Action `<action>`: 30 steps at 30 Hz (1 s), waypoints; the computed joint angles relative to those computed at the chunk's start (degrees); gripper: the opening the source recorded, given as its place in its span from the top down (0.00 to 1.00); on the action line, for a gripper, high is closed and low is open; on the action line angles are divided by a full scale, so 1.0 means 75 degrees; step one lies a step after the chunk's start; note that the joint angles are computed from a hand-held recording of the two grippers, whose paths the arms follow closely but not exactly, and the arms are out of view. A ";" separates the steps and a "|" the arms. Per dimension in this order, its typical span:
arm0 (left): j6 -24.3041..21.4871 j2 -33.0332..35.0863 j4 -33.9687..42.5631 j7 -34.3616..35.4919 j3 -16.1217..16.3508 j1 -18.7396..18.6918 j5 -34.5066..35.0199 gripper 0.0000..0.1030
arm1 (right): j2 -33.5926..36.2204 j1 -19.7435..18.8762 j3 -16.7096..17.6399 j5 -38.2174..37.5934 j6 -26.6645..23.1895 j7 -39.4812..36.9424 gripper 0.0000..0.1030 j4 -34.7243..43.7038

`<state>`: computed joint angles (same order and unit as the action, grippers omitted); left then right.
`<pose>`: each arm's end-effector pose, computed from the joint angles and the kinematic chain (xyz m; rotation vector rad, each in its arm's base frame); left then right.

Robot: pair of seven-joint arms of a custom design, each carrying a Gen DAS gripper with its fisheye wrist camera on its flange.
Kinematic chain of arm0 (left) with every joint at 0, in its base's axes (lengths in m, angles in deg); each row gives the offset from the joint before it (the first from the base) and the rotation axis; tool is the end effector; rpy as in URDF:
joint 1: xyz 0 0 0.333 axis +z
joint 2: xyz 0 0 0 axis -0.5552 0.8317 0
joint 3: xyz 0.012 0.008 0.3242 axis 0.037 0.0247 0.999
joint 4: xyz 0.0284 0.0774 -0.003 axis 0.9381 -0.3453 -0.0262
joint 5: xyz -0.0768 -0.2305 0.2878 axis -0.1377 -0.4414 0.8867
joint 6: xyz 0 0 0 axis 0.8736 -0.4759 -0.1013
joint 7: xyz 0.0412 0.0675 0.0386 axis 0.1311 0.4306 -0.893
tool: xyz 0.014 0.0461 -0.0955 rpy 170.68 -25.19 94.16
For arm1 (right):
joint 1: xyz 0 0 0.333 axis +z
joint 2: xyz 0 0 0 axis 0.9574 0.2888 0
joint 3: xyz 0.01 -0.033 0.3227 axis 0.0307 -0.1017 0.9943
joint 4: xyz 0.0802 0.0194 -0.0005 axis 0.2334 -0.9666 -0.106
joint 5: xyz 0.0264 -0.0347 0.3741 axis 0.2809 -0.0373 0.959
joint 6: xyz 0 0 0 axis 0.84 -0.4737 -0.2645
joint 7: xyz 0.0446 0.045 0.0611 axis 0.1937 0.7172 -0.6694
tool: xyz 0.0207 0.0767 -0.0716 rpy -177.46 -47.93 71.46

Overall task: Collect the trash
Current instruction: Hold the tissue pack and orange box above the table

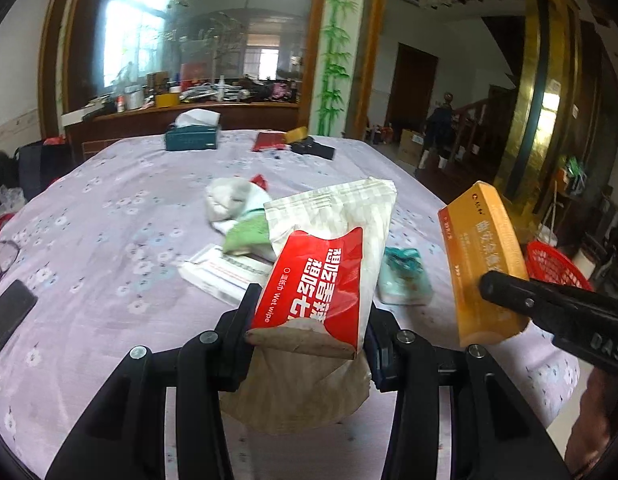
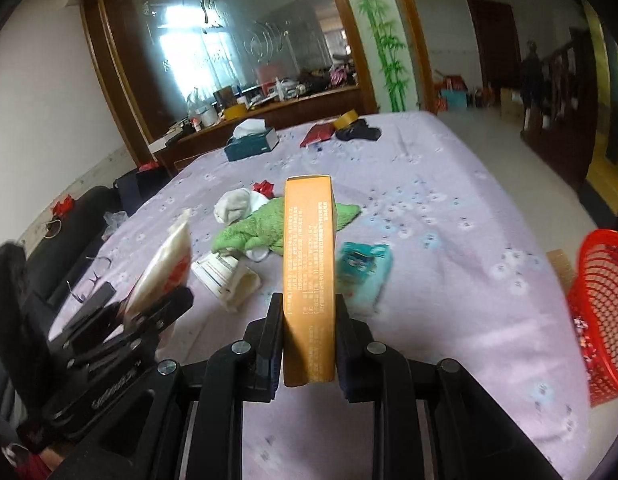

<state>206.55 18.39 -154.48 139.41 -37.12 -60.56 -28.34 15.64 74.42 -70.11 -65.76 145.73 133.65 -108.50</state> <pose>0.5512 -0.2034 0.3559 -1.6398 1.7000 -1.0154 0.5715 0.2082 0.3633 -1.7040 1.4456 -0.4116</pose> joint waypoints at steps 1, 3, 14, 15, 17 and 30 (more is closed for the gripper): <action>-0.0015 0.0035 0.0050 0.0079 0.0050 -0.0091 -0.0068 0.58 | -0.0055 0.0025 -0.0058 0.0028 0.0085 -0.0009 0.77 -0.0109; -0.0072 0.0131 0.0209 0.0331 0.0220 -0.0360 -0.0318 0.58 | -0.0129 -0.0101 -0.0051 -0.0017 0.0187 0.0129 0.77 -0.0311; -0.0263 0.0616 0.0981 0.2042 0.1268 -0.1811 -0.2241 0.58 | -0.0266 -0.0537 -0.0088 -0.0707 0.0395 0.0970 0.77 -0.0675; -0.0259 0.0633 0.1032 0.2201 0.1280 -0.1859 -0.2425 0.58 | -0.0280 -0.0442 -0.0188 -0.0664 0.0396 0.0962 0.77 -0.0690; -0.0257 0.0689 0.1159 0.2548 0.1307 -0.1950 -0.2833 0.58 | -0.0307 -0.0263 -0.0348 -0.0564 0.0402 0.0925 0.77 -0.0734; 0.0192 0.0824 0.1582 0.4123 0.0697 -0.1674 -0.4271 0.58 | -0.0318 -0.0182 -0.0371 -0.0541 0.0282 0.0948 0.77 -0.0739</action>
